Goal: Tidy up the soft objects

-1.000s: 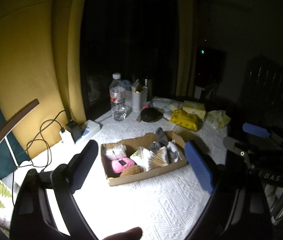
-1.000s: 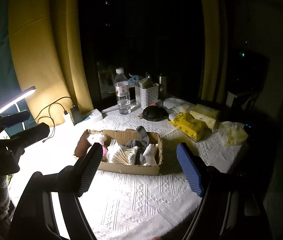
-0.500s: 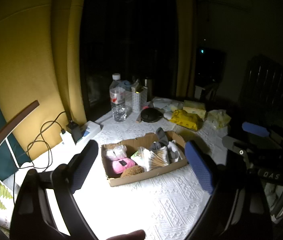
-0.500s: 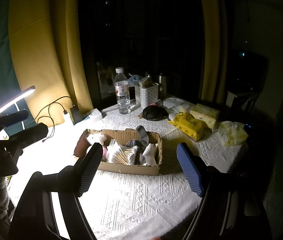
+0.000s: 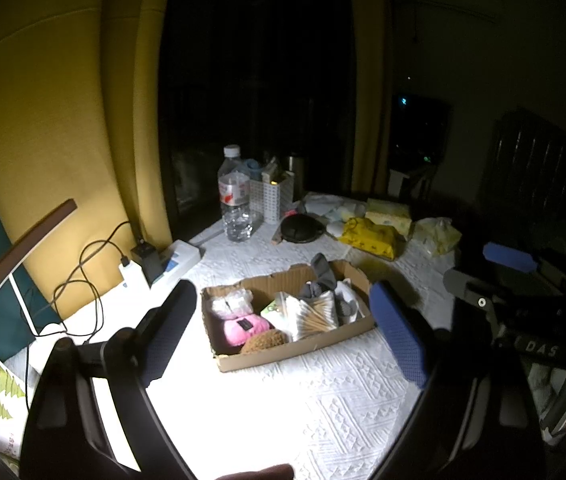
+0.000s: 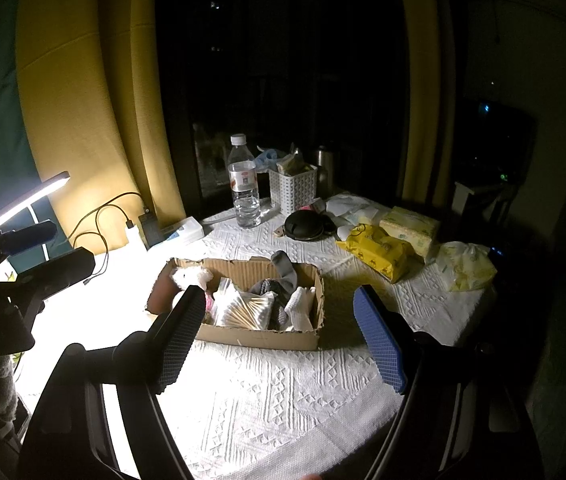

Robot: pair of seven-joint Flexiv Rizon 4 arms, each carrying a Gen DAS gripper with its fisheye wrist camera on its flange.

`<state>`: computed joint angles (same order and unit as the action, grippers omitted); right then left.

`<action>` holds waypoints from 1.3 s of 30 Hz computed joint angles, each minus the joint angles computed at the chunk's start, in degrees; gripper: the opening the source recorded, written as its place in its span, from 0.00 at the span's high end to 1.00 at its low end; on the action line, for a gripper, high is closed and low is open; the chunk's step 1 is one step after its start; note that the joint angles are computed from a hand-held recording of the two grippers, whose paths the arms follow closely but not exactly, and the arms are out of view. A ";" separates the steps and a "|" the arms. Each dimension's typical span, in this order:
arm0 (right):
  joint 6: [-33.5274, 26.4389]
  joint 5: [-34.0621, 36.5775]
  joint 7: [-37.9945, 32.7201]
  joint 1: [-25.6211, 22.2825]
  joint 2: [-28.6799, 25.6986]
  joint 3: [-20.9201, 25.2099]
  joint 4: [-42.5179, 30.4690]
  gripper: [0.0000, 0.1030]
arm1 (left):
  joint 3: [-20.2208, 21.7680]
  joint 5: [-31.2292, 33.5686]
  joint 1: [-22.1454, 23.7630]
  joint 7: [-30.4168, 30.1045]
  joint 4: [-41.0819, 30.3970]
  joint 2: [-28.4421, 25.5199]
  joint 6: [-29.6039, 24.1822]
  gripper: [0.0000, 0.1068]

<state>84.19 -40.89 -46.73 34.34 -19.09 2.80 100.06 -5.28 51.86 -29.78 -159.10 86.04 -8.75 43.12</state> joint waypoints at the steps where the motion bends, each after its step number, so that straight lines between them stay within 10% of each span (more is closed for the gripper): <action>1: 0.01 0.02 -0.02 0.00 -0.03 0.01 -0.01 0.23 | 0.00 0.00 0.00 0.00 0.00 0.00 0.00 0.16; 39: -0.64 0.57 -0.66 0.07 -0.34 0.25 -0.55 0.23 | 0.14 -0.05 -0.06 0.19 0.14 -0.23 0.97 0.16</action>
<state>83.56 -40.32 -47.40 34.40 -19.43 3.05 99.51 -5.14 51.81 -29.83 -158.91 86.18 -8.97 44.09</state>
